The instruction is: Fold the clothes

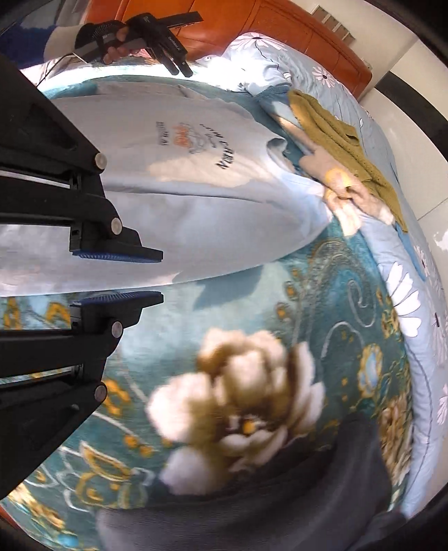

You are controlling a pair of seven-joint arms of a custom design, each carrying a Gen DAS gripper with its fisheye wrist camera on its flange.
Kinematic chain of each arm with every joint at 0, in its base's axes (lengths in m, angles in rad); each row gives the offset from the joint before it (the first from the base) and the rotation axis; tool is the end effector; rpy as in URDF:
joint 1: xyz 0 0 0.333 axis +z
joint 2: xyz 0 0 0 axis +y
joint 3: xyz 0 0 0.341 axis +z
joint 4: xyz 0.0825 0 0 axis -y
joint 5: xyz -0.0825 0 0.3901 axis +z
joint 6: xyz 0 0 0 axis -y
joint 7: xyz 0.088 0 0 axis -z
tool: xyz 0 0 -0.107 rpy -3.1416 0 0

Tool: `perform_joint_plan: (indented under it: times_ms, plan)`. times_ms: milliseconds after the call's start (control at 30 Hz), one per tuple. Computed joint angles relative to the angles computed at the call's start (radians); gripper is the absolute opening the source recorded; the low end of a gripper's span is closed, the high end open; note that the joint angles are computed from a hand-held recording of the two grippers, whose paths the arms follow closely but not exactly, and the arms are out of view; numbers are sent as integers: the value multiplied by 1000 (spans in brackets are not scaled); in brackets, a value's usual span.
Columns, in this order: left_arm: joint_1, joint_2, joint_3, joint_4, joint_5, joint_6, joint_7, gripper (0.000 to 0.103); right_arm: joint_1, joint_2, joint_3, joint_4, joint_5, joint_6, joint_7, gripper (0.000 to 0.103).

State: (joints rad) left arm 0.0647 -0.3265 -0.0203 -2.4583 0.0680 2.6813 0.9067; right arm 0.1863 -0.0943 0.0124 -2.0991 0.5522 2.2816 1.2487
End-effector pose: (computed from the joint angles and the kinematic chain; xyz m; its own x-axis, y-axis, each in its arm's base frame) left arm 0.4735 0.0183 0.4994 0.5335 -0.8015 0.2701 -0.6666 -0.5950 -0.4490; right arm 0.5406 0.1217 0.5154 0.2616 -0.8821 -0.3917 -0.9359 -0.1325 -0.3265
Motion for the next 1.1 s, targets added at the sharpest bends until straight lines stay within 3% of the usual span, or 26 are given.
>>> perform_joint_plan:
  times_ms: [300, 500, 833, 867, 933, 1100]
  plan:
    - [3, -122, 23, -96, -30, 10, -22, 61, 10, -159, -2, -204, 53, 16, 58, 17]
    - [-3, -159, 27, -123, -38, 2, -16, 61, 10, -217, 11, -277, 13, 89, 154, 17]
    - [-28, -167, 42, -124, -66, -8, 5, 61, 40, -241, -19, -317, 101, 80, 120, 24]
    - [-32, -164, 44, -122, -70, -10, 10, 62, 41, -243, -23, -320, 113, 80, 118, 23]
    - [-37, -159, 45, -117, -77, -14, 19, 62, 42, -247, -26, -320, 127, 83, 110, 5]
    - [-35, -152, 37, -103, -74, -30, 30, 62, 18, -247, -19, -288, 67, 104, 102, 3]
